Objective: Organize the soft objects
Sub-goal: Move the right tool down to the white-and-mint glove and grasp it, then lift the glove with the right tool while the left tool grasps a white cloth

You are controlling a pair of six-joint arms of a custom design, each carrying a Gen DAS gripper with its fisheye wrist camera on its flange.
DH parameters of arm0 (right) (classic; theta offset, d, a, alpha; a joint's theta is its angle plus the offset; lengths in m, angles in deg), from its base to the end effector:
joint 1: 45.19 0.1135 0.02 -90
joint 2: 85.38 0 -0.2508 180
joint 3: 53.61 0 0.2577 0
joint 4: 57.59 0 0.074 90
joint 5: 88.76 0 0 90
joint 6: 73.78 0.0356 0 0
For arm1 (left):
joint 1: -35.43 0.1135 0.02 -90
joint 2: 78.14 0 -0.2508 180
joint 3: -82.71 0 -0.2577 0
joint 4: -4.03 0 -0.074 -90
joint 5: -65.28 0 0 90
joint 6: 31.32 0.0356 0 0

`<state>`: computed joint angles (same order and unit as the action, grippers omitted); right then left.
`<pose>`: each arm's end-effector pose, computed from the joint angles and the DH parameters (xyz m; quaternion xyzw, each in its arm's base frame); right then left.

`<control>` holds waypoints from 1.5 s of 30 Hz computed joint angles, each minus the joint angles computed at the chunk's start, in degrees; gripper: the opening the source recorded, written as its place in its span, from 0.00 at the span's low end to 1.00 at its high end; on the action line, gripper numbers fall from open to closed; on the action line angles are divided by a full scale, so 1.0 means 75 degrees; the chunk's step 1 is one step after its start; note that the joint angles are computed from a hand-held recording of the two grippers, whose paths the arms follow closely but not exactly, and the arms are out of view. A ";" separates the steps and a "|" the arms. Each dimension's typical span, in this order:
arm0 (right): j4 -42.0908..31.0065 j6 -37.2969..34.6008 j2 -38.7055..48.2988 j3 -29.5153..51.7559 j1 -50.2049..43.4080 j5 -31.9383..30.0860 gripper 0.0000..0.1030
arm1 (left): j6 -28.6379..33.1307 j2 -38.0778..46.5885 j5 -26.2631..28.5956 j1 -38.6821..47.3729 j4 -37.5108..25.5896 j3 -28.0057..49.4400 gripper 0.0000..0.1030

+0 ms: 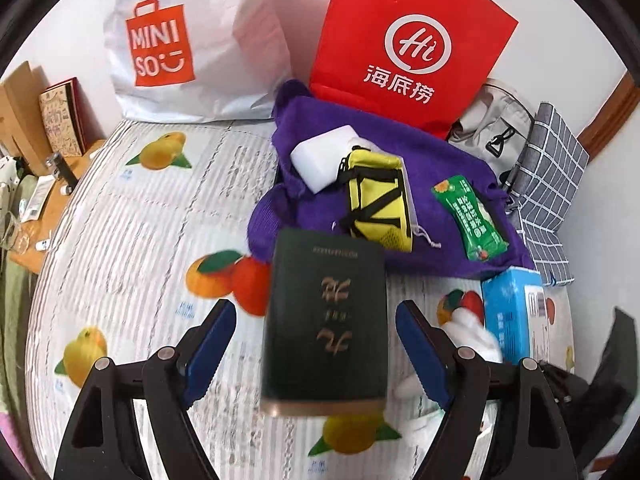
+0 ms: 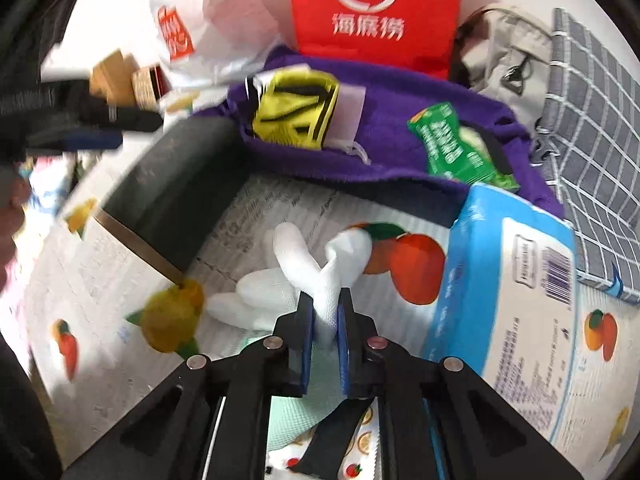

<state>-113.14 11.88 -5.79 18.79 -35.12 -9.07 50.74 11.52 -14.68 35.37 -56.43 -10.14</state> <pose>0.2749 0.0553 0.2310 -0.1424 0.9576 0.0989 0.2300 0.3255 -0.0065 0.2559 -0.0462 0.9677 -0.1011 0.2263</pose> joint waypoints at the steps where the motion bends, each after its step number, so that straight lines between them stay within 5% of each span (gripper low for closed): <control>1: -0.0079 0.0067 -0.0180 0.0004 -0.0097 -0.0222 0.10 | -0.0013 -0.0132 -0.0021 0.0001 -0.0028 -0.0099 0.79; 15: -0.1649 0.0173 -0.2835 0.0027 -0.0713 -0.1554 0.10 | -0.0222 -0.2249 -0.0454 -0.0251 -0.0726 -0.1471 0.79; 27: -0.3486 -0.2194 -0.4471 -0.1308 -0.3563 -0.2174 0.10 | -0.0842 -0.3127 -0.1307 -0.2363 -0.0832 -0.2257 0.79; 35: -0.3200 -0.3465 -0.4014 -0.2070 -0.5429 -0.2164 0.15 | -0.1469 -0.2631 -0.1664 -0.3867 -0.0287 -0.2556 0.79; 38: -0.3233 -0.3879 -0.3888 -0.2147 -0.5834 -0.2344 0.28 | -0.1522 -0.2331 -0.1640 -0.4197 0.0025 -0.2551 0.79; 42: -0.3433 -0.4563 -0.4099 -0.2234 -0.6423 -0.2612 0.64 | -0.1594 -0.1854 -0.1529 -0.4324 0.0493 -0.2489 0.78; 45: -0.3452 -0.4779 -0.4110 -0.2340 -0.6695 -0.2894 0.74 | -0.1687 -0.1499 -0.1532 -0.4371 0.0802 -0.2435 0.77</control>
<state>-139.03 -23.96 -36.61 1.24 -85.33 -30.78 38.09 0.27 -26.17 2.58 -50.41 -28.40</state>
